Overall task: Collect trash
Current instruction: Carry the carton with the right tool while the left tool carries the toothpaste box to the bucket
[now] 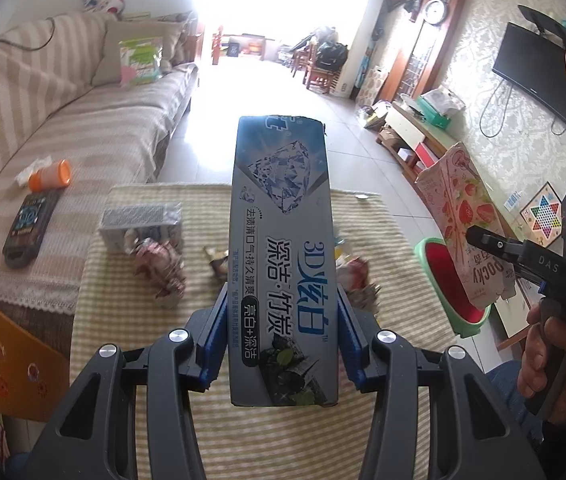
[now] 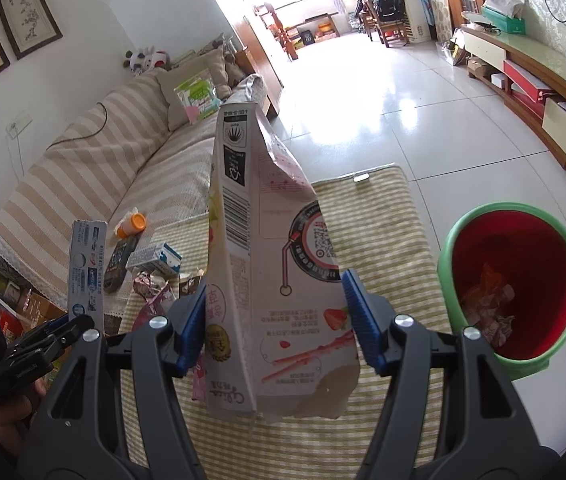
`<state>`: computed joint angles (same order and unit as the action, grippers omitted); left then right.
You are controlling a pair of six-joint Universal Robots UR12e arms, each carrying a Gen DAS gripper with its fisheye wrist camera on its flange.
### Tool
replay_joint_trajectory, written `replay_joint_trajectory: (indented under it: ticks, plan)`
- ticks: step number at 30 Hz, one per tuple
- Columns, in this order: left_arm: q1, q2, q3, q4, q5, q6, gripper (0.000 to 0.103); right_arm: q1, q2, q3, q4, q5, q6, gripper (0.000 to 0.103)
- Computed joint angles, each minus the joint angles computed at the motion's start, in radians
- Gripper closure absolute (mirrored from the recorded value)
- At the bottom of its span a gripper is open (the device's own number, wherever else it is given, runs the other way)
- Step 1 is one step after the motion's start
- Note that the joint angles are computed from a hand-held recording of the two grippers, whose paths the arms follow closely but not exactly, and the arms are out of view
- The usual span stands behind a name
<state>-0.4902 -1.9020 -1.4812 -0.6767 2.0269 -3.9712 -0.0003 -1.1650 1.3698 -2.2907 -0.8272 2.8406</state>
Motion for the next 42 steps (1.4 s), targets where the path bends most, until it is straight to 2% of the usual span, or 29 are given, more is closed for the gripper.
replay_joint_trajectory:
  ticks: [3,8,15,24,34,42]
  plan:
    - [0.000,-0.027,0.046,-0.001,-0.002,0.033,0.058,-0.013,0.000,-0.002,-0.017,0.007,0.018,0.042]
    - [0.004,-0.090,0.141,0.007,-0.046,0.101,0.058,-0.039,0.014,-0.017,-0.046,0.007,0.055,0.042]
    - [0.004,-0.203,0.302,0.012,-0.152,0.183,0.058,-0.086,0.040,-0.045,-0.092,-0.020,0.118,0.042]
    - [-0.005,-0.350,0.524,-0.051,-0.267,0.248,0.058,-0.142,0.078,-0.072,-0.120,-0.061,0.186,0.042]
    - [-0.013,-0.491,0.742,-0.134,-0.346,0.272,0.058,-0.180,0.110,-0.097,-0.110,-0.065,0.204,0.042]
    - [-0.014,-0.562,0.847,-0.190,-0.391,0.263,0.058,-0.189,0.131,-0.116,-0.100,-0.068,0.212,0.042]
